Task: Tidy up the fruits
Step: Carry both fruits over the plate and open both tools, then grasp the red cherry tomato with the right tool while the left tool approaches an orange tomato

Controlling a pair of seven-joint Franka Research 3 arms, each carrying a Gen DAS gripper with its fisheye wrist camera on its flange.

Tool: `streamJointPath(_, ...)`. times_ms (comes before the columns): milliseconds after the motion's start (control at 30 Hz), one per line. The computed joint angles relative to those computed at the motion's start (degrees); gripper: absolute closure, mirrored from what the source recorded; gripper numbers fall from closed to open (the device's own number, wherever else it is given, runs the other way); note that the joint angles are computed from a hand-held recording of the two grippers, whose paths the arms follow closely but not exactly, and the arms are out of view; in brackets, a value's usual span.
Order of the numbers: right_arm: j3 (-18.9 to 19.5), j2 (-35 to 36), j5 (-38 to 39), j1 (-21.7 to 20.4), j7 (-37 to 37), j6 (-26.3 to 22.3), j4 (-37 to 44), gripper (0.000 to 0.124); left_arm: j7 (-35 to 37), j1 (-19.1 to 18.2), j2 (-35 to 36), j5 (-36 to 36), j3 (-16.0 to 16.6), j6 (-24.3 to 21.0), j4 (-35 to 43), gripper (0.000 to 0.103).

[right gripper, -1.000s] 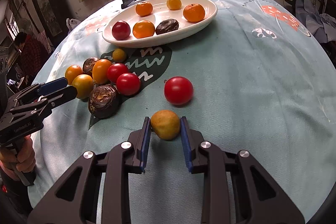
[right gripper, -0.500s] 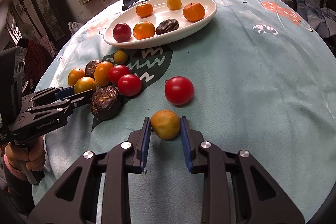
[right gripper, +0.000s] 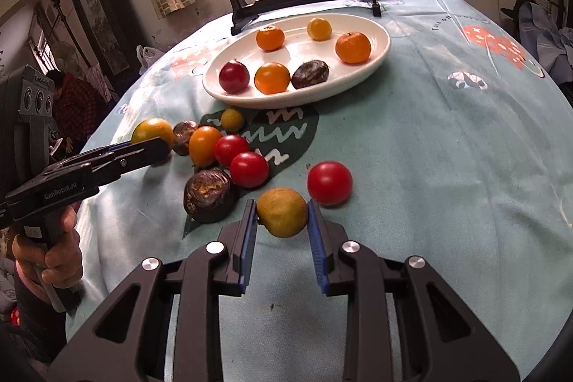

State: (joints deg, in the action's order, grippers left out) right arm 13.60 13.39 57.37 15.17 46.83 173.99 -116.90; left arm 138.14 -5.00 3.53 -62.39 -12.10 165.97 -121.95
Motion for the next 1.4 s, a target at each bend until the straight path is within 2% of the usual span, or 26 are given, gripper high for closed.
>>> streamJointPath(100,0.64,1.63,1.12,-0.71,-2.87,0.94,4.01,0.095,-1.46,-0.39,1.64,1.34,-0.40,1.63,3.52,0.063)
streamJointPath(200,2.37,4.77,2.63,-2.39,-5.71,2.38,9.47,0.095,-7.70,-0.50,5.24,8.42,-0.90,3.17,8.28,0.063)
streamJointPath(267,1.61,7.48,0.67,-2.17,-3.58,2.34,13.58,0.095,-14.92,-1.33,8.24,16.55,-0.04,3.43,11.66,0.063)
streamJointPath(400,-1.59,13.46,-7.66,-0.24,4.16,2.52,21.32,0.095,-29.56,-5.09,14.15,32.63,4.95,2.86,18.61,0.063)
streamJointPath(500,-2.60,17.10,-12.24,0.08,7.87,1.99,25.65,0.095,-35.43,-5.60,17.58,38.40,6.33,1.60,22.74,0.063)
streamJointPath(600,-3.41,19.54,-16.01,0.25,11.32,0.96,28.55,0.095,-38.79,-4.90,19.63,42.14,5.89,0.60,25.04,0.063)
streamJointPath(633,-3.72,20.04,-17.28,0.43,12.25,1.15,29.01,0.091,-40.58,-5.25,19.77,43.93,6.38,0.76,25.03,0.062)
streamJointPath(667,-3.93,20.34,-18.38,0.58,13.09,1.64,29.15,0.083,-42.10,-5.47,19.68,45.47,6.70,1.57,24.69,0.051)
streamJointPath(700,-3.47,20.36,-19.10,0.19,13.42,2.00,28.95,0.077,-43.66,-5.81,19.16,47.10,7.20,2.78,23.76,0.036)
streamJointPath(733,-1.97,20.01,-19.18,-0.96,12.99,2.79,28.09,0.073,-44.65,-5.74,18.38,48.28,7.25,4.19,22.54,0.033)
streamJointPath(833,4.02,18.01,-18.57,-5.91,10.71,4.89,24.54,0.073,-42.76,-1.09,14.77,47.52,2.47,8.11,17.43,0.026)
streamJointPath(867,6.39,17.19,-17.90,-7.86,9.54,5.85,23.11,0.073,-43.60,-0.70,13.35,48.30,2.36,9.63,15.33,0.016)
streamJointPath(900,8.84,16.29,-17.13,-9.90,8.22,6.65,21.56,0.072,-46.14,-1.88,11.86,50.48,4.16,11.24,13.04,0.011)
streamJointPath(933,11.34,15.39,-16.32,-11.96,6.70,7.44,19.91,0.072,-48.26,-2.91,10.40,52.61,5.80,12.68,10.78,0.011)
streamJointPath(967,13.98,14.51,-15.40,-14.13,5.04,8.39,18.15,0.070,-49.21,-2.87,9.10,53.89,6.19,13.98,8.60,0.011)
streamJointPath(1033,18.84,13.04,-13.76,-18.12,2.43,10.18,14.74,0.067,-54.50,-6.26,6.59,58.96,11.25,15.90,4.17,0.008)
streamJointPath(1100,20.20,11.44,-13.47,-19.36,1.98,10.74,11.80,0.066,-60.05,-9.29,4.66,63.56,16.06,16.36,0.66,0.006)
streamJointPath(1133,20.53,10.84,-13.45,-19.64,1.90,11.04,10.59,0.066,-61.77,-9.30,3.90,64.71,16.74,16.18,-0.63,0.006)
streamJointPath(1167,18.86,9.96,-13.96,-18.22,2.94,10.96,9.47,0.066,-63.25,-8.80,3.19,65.32,16.78,16.05,-1.87,0.005)
streamJointPath(1233,14.29,8.52,-15.54,-14.33,5.60,10.09,7.85,0.065,-61.89,-4.18,2.12,61.72,12.45,16.15,-4.05,0.004)
streamJointPath(1267,11.90,7.98,-16.46,-12.28,6.97,9.53,7.16,0.064,-62.61,-3.16,1.65,61.59,11.75,16.08,-5.06,0.004)
streamJointPath(1300,9.06,7.47,-17.64,-9.81,8.59,9.13,6.50,0.064,-65.34,-3.75,1.26,64.13,13.00,16.00,-5.96,0.003)
streamJointPath(1367,4.55,6.68,-20.16,-5.92,11.31,8.36,5.25,0.063,-76.16,-7.45,0.63,75.60,18.79,15.04,-7.06,0.003)
streamJointPath(1400,2.52,6.39,-21.51,-4.17,12.66,8.13,4.68,0.063,-79.09,-7.82,0.37,78.90,19.73,14.70,-7.41,0.003)
